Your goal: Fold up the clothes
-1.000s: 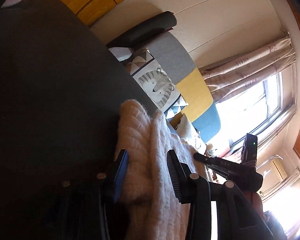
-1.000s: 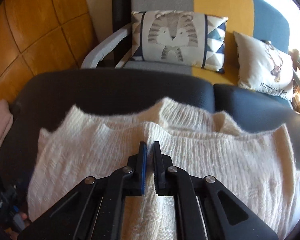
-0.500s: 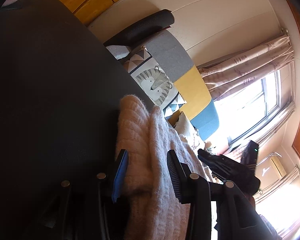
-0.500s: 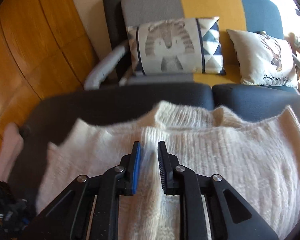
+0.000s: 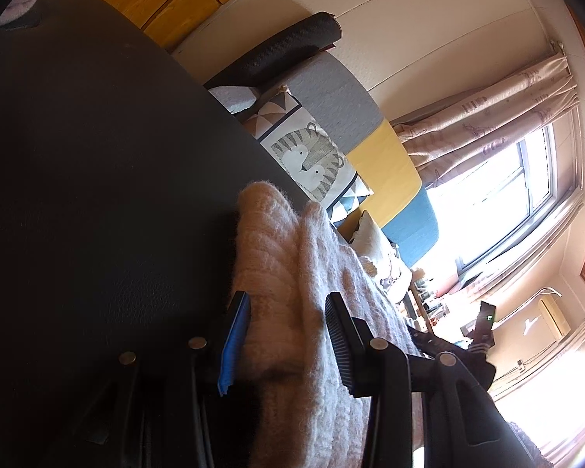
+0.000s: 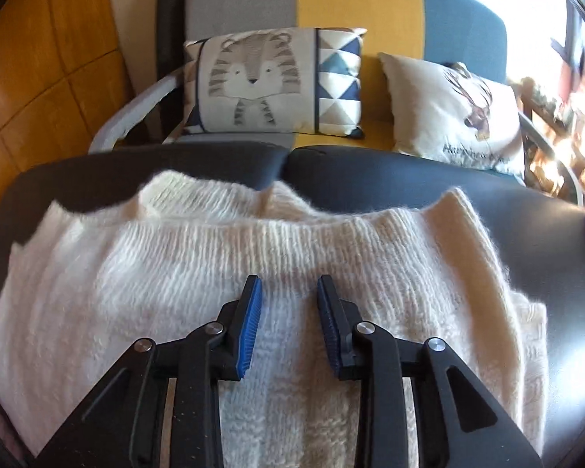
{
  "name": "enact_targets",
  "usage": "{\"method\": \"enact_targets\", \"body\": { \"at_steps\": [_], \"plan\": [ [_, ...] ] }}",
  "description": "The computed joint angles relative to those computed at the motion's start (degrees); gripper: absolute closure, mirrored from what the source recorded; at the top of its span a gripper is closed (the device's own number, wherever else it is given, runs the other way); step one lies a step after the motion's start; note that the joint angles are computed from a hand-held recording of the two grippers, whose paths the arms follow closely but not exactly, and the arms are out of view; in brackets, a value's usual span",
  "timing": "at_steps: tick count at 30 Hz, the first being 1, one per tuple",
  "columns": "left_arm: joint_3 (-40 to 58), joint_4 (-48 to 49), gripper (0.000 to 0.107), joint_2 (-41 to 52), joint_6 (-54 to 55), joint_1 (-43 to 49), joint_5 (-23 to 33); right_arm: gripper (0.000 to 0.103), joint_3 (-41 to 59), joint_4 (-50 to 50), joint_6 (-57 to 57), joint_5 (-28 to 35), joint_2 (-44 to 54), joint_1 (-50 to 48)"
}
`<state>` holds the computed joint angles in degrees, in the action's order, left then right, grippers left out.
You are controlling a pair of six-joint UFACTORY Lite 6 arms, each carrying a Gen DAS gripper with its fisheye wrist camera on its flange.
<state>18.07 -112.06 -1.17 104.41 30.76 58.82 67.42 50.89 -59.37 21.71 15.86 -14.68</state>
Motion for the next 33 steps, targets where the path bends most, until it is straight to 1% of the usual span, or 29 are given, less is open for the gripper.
{"method": "enact_targets", "body": {
  "at_steps": [1,3,5,6,8,10,11,12,13,15,16,18,20,21,23,24,25,27,29,31,32,33],
  "plan": [
    [0.0,0.0,0.067,-0.2,-0.1,-0.1,-0.3,0.070,-0.8,4.1,-2.6,2.0,-1.3,-1.8],
    [0.0,-0.4,0.067,-0.7,-0.3,-0.8,-1.1,0.070,-4.1,11.7,-8.8,6.2,-5.3,-6.4],
    [-0.1,-0.3,0.067,-1.2,-0.5,-1.1,-1.8,0.069,-7.3,14.5,-13.1,9.1,-9.1,-11.3],
    [-0.1,-0.2,0.067,-1.4,-0.8,-1.1,-1.9,0.065,-8.8,15.0,-15.0,10.8,-10.8,-14.0],
    [-0.1,0.0,0.067,-1.4,-1.2,-1.1,-1.8,0.060,-10.9,15.5,-19.3,15.0,-12.4,-20.8],
    [0.0,0.2,0.067,-1.5,-1.6,-1.0,-1.8,0.059,-12.1,15.9,-23.1,19.6,-12.7,-28.5],
    [0.1,0.5,0.067,-1.6,-2.0,-1.1,-1.9,0.056,-12.1,15.5,-24.5,22.6,-12.1,-32.4],
    [0.4,0.8,0.067,-1.6,-2.7,-1.1,-2.0,0.049,-11.9,14.8,-25.9,25.7,-11.3,-36.1],
    [0.6,1.5,0.066,-2.0,-3.7,-1.0,-2.3,0.047,-11.4,14.0,-27.0,28.1,-10.2,-39.2],
    [0.9,5.3,0.061,-3.9,-7.3,-0.3,-3.3,0.046,-10.8,12.0,-28.7,32.5,-8.5,-44.7],
    [0.8,7.5,0.059,-4.8,-8.5,0.3,-2.9,0.046,-10.6,10.7,-29.6,34.6,-7.7,-47.5],
    [0.6,13.3,0.051,-6.6,-10.7,2.3,-0.9,0.046,-10.9,9.3,-31.6,37.5,-6.7,-52.2],
    [0.8,19.2,0.046,-8.5,-12.8,3.9,0.9,0.046,-11.2,8.4,-33.4,40.2,-5.9,-55.2],
    [1.1,22.1,0.044,-9.7,-13.9,4.3,1.6,0.046,-11.7,8.2,-34.4,40.9,-5.9,-56.0],
    [1.8,26.3,0.042,-10.8,-15.3,5.0,3.6,0.046,-13.4,8.7,-36.6,40.6,-6.8,-56.2],
    [1.8,27.6,0.041,-11.7,-16.0,4.5,3.6,0.046,-14.3,8.9,-37.7,40.4,-7.3,-56.4],
    [1.8,28.8,0.041,-13.1,-16.8,3.5,2.2,0.046,-15.0,9.2,-38.4,40.0,-7.6,-56.0],
    [1.2,30.5,0.041,-16.3,-18.3,-0.3,-3.2,0.046,-15.8,9.6,-38.7,38.5,-8.0,-54.4],
    [1.1,33.1,0.041,-17.5,-19.6,-4.5,-7.3,0.046,-16.5,9.7,-39.5,36.8,-7.9,-53.2],
    [-1.4,32.4,0.041,-22.1,-17.7,-7.8,-11.3,0.046,-17.3,9.9,-39.9,35.1,-8.1,-52.5],
    [-2.5,31.8,0.041,-24.2,-16.4,-9.6,-13.6,0.050,-17.3,9.9,-39.8,34.9,-7.9,-52.5],
    [-2.9,31.6,0.041,-24.9,-16.5,-11.2,-15.1,0.058,-17.2,10.0,-39.5,34.7,-7.7,-52.4]
  ]
}}
